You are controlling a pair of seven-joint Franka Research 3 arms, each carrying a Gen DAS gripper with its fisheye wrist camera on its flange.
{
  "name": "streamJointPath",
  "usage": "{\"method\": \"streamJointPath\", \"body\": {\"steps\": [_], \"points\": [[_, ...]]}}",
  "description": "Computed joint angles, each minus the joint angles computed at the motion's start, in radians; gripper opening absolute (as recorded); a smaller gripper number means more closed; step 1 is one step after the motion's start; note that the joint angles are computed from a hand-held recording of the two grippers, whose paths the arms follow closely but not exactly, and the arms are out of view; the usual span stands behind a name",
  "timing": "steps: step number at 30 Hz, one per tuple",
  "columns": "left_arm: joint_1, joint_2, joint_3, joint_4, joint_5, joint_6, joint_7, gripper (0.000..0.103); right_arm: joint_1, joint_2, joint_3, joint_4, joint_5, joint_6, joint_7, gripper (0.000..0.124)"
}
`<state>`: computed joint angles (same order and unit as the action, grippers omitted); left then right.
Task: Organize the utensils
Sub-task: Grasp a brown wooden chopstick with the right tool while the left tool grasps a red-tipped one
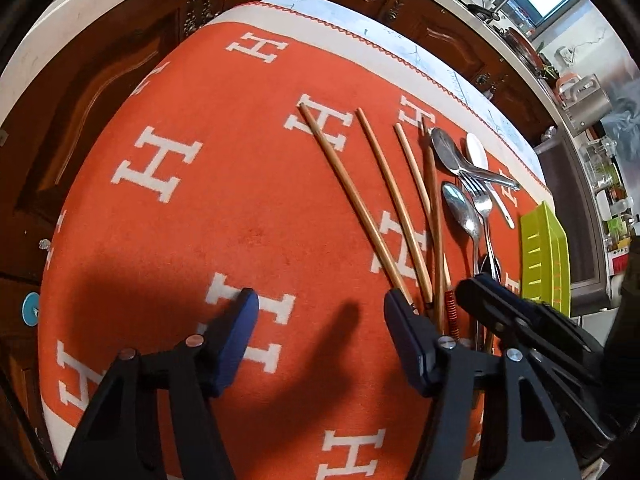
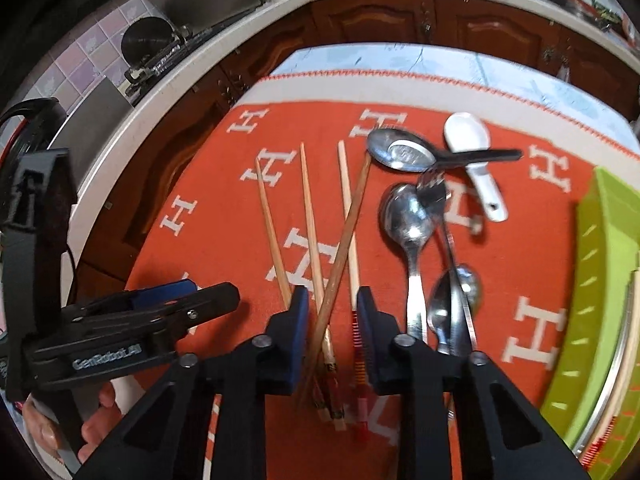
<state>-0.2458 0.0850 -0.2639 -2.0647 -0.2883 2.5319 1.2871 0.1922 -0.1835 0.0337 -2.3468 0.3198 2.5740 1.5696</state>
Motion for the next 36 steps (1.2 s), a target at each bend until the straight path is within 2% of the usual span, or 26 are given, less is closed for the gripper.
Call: {"method": "streamJointPath", "body": {"steps": [6, 15, 23, 31, 36], "points": [[0.007, -0.012, 0.006, -0.020, -0.016, 0.017, 0.001, 0.063, 0.005, 0.067, 0.000, 0.033, 0.008, 0.007, -0.001, 0.010], [0.006, -0.018, 0.009, -0.021, 0.001, 0.009, -0.007, 0.063, 0.000, 0.132, -0.009, 0.093, 0.049, -0.002, -0.003, 0.010], [0.001, -0.017, 0.009, -0.015, 0.035, -0.001, -0.032, 0.063, 0.009, 0.149, 0.008, 0.108, -0.150, 0.018, 0.101, 0.007], [-0.010, 0.001, 0.002, 0.015, 0.074, -0.017, -0.065, 0.064, 0.007, 0.066, -0.020, 0.035, 0.079, 0.025, -0.023, 0.006], [-0.016, 0.018, -0.004, 0.036, 0.086, -0.028, -0.086, 0.064, -0.001, -0.023, -0.041, -0.026, 0.174, 0.031, -0.087, 0.006]]}}
